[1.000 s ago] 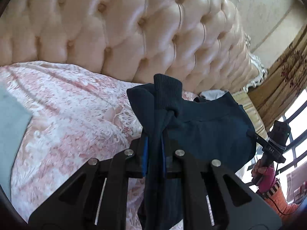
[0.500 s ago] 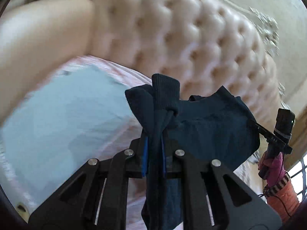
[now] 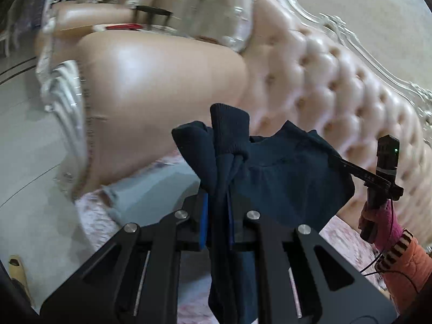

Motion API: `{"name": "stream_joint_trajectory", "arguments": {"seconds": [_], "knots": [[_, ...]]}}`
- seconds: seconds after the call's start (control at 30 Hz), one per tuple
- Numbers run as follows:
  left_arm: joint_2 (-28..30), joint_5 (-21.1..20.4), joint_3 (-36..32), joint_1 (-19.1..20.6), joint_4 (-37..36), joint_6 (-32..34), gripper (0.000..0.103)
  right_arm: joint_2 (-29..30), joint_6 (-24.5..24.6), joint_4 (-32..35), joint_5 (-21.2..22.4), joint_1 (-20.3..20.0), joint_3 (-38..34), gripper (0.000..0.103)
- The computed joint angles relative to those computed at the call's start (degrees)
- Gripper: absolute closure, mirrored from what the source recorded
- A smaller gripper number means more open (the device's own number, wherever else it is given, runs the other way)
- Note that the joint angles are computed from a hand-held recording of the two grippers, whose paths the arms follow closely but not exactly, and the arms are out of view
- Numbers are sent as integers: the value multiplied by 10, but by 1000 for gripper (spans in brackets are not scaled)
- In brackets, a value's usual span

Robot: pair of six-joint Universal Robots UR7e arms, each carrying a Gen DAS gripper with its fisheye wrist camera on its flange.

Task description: Fold clothes

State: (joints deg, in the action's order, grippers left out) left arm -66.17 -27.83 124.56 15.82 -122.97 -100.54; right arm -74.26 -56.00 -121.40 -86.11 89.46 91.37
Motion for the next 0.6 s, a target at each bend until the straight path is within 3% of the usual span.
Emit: {"name": "stream_joint_trajectory", "arguments": {"seconds": [0.17,0.33,0.53,0.6], "knots": [[-24,-1,29,4,53,-69,89,68,-1,-25,-14,16,-11,79],[-13,-9,60,14,-11,-75,89,105,-2,-35,-35,12,-25,79],[-13,-16,85,18,-35,-95,89,110,17,-36,-38,-15,-25,79],[-13,-30,95,22,-45,-106,87,117,29,-42,-56,-24,-24,70]]}}
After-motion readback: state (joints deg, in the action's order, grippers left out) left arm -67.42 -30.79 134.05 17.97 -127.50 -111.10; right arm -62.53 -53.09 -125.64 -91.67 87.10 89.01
